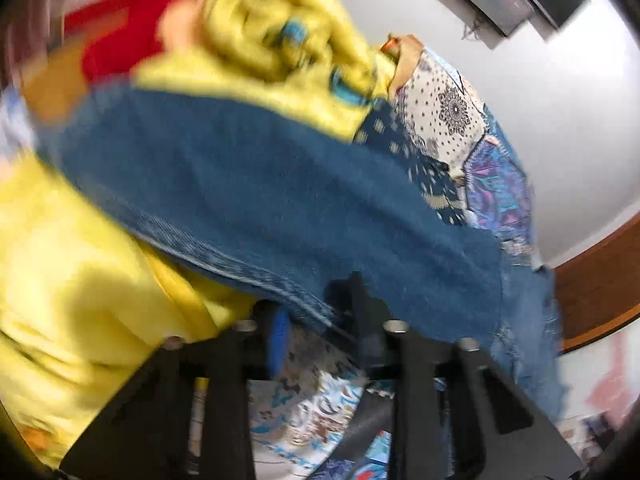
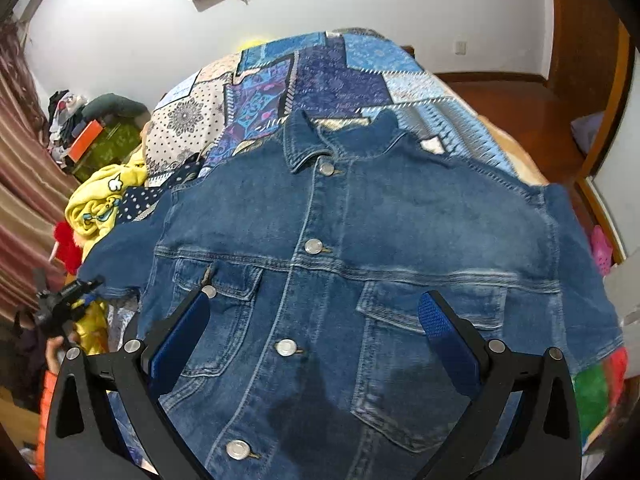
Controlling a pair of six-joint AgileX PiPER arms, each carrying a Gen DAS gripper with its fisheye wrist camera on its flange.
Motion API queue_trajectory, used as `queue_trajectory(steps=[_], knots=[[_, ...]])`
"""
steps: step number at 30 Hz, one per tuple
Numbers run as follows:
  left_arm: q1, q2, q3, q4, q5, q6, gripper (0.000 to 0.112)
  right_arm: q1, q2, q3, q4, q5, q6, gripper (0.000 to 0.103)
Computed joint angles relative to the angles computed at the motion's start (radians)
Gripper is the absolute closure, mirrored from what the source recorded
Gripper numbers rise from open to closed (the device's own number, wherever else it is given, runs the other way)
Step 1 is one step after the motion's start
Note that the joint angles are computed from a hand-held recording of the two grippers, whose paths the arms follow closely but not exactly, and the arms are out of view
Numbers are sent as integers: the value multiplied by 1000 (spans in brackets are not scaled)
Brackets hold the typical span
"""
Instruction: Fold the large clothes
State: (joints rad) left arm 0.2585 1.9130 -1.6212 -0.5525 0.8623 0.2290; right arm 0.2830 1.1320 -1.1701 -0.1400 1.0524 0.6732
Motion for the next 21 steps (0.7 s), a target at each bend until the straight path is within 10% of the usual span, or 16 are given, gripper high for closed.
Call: queue_trajectory(steps=[9,21], knots=[[-188,-86,-255,264,57,-119,102,-64,-97,11,26,36,-58,0],[-728,-2,-456,414,156,-180,108,-198,-222,41,127,91,-251,0]])
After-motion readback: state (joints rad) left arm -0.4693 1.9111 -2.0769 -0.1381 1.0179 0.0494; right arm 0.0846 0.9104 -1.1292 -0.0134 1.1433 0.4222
